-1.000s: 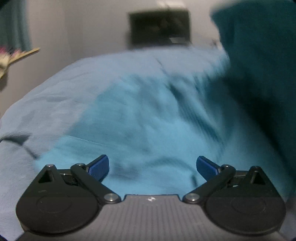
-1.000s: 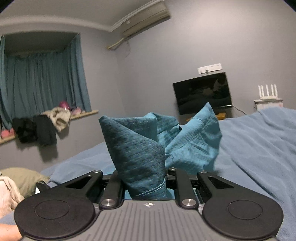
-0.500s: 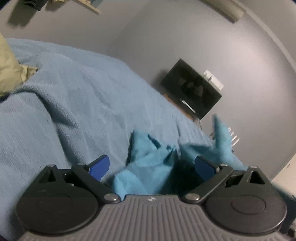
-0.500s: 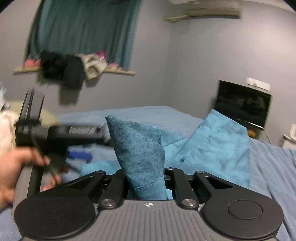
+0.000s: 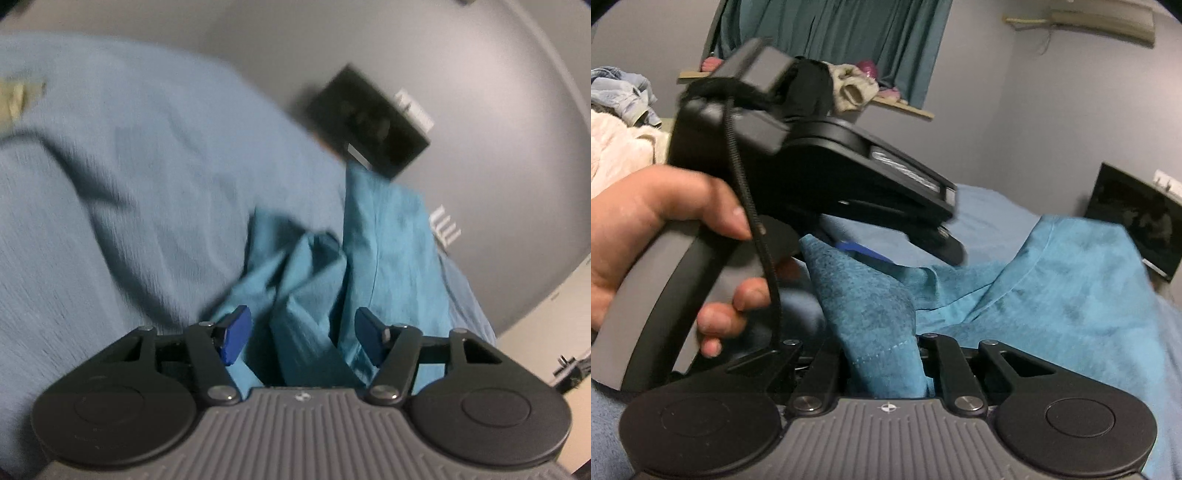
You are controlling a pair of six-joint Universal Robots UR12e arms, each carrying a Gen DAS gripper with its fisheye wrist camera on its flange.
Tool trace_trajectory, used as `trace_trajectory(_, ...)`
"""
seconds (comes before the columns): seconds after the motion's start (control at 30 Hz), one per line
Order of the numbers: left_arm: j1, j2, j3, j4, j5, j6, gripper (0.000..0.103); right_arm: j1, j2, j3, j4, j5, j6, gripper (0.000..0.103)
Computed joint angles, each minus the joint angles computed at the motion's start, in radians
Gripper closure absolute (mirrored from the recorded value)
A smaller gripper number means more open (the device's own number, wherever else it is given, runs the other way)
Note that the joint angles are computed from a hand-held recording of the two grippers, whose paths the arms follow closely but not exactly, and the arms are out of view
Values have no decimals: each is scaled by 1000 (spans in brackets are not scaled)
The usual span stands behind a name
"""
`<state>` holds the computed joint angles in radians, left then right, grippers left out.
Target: Fold large clothes
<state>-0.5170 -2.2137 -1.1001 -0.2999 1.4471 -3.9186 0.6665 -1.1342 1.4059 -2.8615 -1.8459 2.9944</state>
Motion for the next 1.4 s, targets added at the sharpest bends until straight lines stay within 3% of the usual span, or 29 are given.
trace_trajectory(0.1,5,-5,11,-54,-27,-26,45,4,-11,24,-3,15,9,91)
trace_trajectory(0.17,8,-12,22,-85,-34,-38,72,1,-24,41,-5,26,10,91)
trace_trajectory(0.23,13,-19,30,-104,-54,-46,86,-4,-33,46,8,37,18,91)
trace_trajectory(0.33,5,-28,55,-153,-14,11,92,-8,-43,52,22,42,44,90)
trace_trajectory(0.43,-3,-33,79,-199,30,49,92,-19,-44,15,71,61,58,74)
trace_trajectory(0.5,0,-35,83,-207,28,45,92,-26,-59,20,76,88,57,47)
trace_trajectory(0.57,2,-40,90,-210,26,43,92,-31,-89,45,69,92,55,40)
trace_trajectory(0.7,-1,-50,110,-220,38,53,92,-66,-182,120,56,119,101,37)
trace_trajectory(0.77,-2,-52,115,-221,42,58,92,-90,-197,116,51,109,151,37)
trace_trajectory(0.87,-4,-55,120,-217,48,64,92,-116,-233,153,20,33,254,37)
trace_trajectory(0.93,-6,-54,119,-212,53,71,92,-129,-241,169,28,-64,305,40)
trace_trajectory(1.0,-6,-31,70,-174,54,76,92,-145,-241,177,65,-132,389,50)
trace_trajectory(1.07,-6,-19,45,-133,67,75,92,-171,-244,187,116,-132,502,56)
trace_trajectory(1.13,-7,-2,5,-45,94,70,92,-200,-249,205,137,-63,606,62)
trace_trajectory(1.2,-10,12,-33,79,134,67,88,-224,-256,237,83,23,699,75)
trace_trajectory(1.23,-13,15,-42,133,145,79,73,-232,-257,248,60,50,719,79)
trace_trajectory(1.27,-15,18,-51,196,148,99,53,-234,-255,250,51,64,724,80)
trace_trajectory(1.3,-15,17,-57,250,131,112,44,-237,-254,250,50,72,715,80)
trace_trajectory(1.33,-10,16,-59,285,84,113,37,-237,-252,247,51,74,702,80)
trace_trajectory(1.4,7,7,-42,265,-66,81,37,-238,-248,244,50,77,693,80)
